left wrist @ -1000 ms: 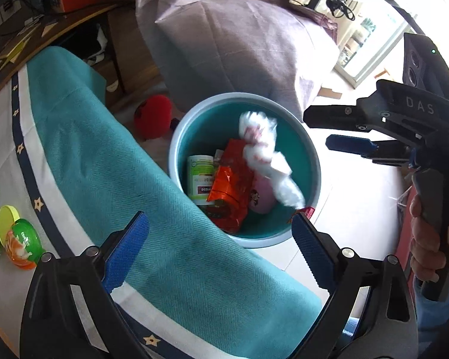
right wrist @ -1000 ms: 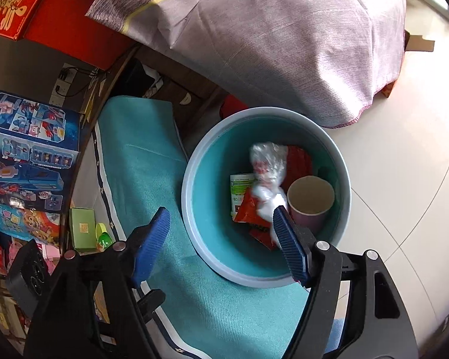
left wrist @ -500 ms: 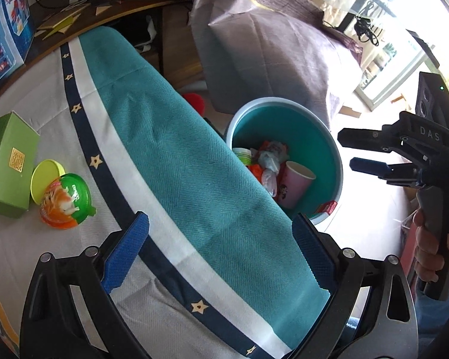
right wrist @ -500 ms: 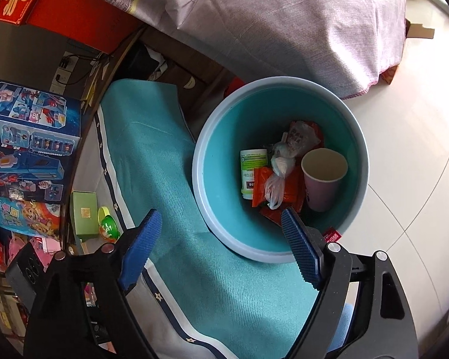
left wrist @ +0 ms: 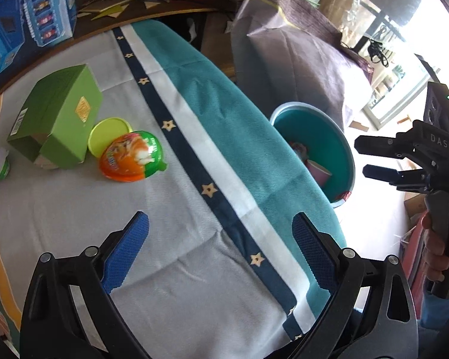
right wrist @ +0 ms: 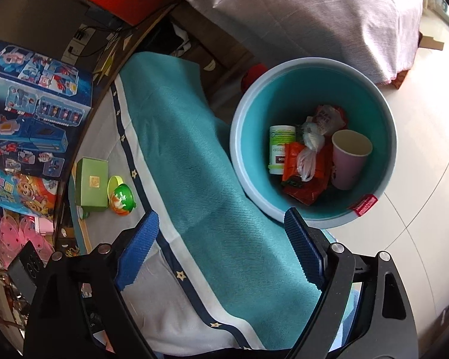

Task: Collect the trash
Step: 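Move both tools back to the table toward the jelly cup and clear lid, then grasp the red-rimmed clear lid with the left tool while the right tool grasps the Happy Egg cup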

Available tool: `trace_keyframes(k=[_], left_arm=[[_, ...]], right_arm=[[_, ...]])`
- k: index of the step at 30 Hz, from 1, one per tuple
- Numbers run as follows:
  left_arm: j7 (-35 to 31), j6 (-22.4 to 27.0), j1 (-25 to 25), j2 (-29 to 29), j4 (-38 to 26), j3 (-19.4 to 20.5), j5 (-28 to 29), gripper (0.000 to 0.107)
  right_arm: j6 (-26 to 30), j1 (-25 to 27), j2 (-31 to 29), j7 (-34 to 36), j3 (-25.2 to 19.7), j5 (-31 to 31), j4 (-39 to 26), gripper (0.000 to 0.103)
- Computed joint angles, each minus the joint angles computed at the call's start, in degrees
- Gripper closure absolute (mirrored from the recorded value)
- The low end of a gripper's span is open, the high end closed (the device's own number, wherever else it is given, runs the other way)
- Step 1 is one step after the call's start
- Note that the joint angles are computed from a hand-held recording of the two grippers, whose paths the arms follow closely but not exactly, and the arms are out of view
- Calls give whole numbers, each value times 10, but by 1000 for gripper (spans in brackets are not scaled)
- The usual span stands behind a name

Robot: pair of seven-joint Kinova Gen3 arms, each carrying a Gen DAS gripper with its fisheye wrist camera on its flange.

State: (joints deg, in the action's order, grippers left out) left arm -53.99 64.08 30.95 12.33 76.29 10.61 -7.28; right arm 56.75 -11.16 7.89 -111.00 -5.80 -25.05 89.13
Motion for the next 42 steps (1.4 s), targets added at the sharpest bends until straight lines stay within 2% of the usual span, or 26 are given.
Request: trace_keyframes(k=[8, 15, 27, 36, 38, 39, 42], left_arm=[[2, -43, -70, -93, 118, -14, 34, 11], [-21, -58, -131, -141, 178, -20, 58, 11], [-95, -82, -232, -186, 254, -66, 108, 11], [-145, -84, -270, -186, 266, -81, 136, 11], [-152, -87, -276, -182, 266, -82, 139, 11], [-155, -89, -278, -182, 267, -83, 139, 11], [-166, -94, -287, -181, 268, -88, 142, 11]], right_arm=[[34, -81, 61, -59, -31, 62, -93, 21], [77, -153, 125, -92, -39, 122, -192, 21], [208, -258, 296, -107, -15, 197, -450, 21], [237, -296, 337, -110, 10, 242, -512, 21], [250, -309, 349, -108, 18, 259, -535, 25], [261, -321, 354, -106, 28, 274, -547, 36], [270, -323, 359, -101, 25, 275, -559, 38]])
